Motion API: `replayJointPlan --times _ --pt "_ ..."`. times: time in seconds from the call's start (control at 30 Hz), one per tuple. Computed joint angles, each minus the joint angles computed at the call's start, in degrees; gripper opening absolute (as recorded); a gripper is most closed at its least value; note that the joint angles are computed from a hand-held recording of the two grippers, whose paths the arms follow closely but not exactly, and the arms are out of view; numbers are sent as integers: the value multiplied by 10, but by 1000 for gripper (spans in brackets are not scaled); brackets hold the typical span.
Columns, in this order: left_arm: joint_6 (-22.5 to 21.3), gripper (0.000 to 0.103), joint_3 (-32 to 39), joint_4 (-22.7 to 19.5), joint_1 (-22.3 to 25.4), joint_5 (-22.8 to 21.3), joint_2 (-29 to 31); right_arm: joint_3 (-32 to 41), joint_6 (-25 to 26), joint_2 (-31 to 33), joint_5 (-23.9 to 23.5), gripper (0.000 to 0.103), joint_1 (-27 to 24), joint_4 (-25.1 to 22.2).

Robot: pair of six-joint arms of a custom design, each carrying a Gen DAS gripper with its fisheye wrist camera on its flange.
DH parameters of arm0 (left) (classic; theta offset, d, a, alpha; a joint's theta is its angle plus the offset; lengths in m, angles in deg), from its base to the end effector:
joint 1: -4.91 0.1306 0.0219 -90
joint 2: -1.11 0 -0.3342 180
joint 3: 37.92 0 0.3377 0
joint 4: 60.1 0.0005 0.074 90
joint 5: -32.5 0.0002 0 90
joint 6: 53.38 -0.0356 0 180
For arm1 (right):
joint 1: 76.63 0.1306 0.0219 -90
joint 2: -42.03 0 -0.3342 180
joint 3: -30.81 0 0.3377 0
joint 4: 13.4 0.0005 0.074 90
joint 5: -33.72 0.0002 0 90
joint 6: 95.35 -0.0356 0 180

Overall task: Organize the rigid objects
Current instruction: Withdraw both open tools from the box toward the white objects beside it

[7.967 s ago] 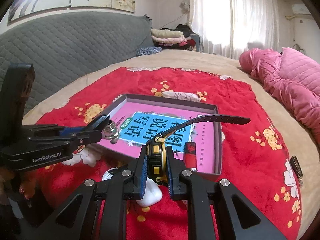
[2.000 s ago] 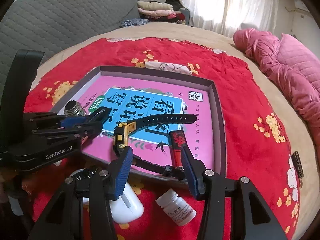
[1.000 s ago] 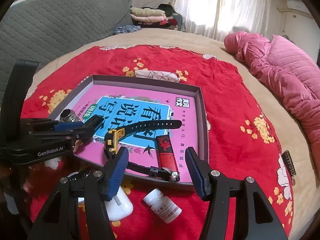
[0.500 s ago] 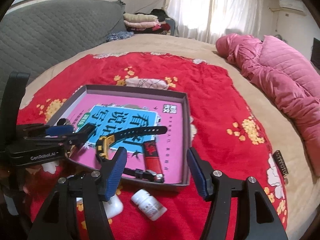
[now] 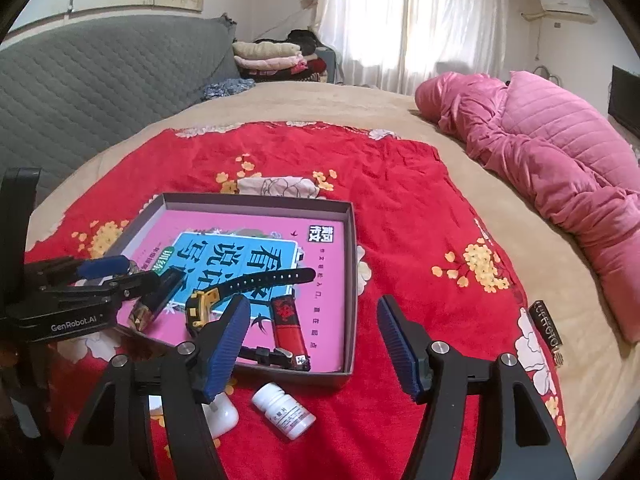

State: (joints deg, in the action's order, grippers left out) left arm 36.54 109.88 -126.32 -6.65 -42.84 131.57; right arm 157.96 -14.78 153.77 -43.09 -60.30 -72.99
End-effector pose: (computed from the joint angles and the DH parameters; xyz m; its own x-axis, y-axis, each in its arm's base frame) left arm 0.6176 -0.1360 0.4037 -0.7376 0.1522 -0.6579 0.3580 0.9143 -0.1897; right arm 0.5293 0.1461 0.4549 -0.6789 -0.0327 -0.7335 -0.0056 0.9992 -0.0394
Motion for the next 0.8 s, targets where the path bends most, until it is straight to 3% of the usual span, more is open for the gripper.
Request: replayJointPlan --times 0.4,0.8 --pt "15 61 -47 28 7 -15 -43 -3 7 -13 2 70 13 -3" --pt "0 61 -107 45 5 -29 -89 -13 5 -30 -3 71 15 4"
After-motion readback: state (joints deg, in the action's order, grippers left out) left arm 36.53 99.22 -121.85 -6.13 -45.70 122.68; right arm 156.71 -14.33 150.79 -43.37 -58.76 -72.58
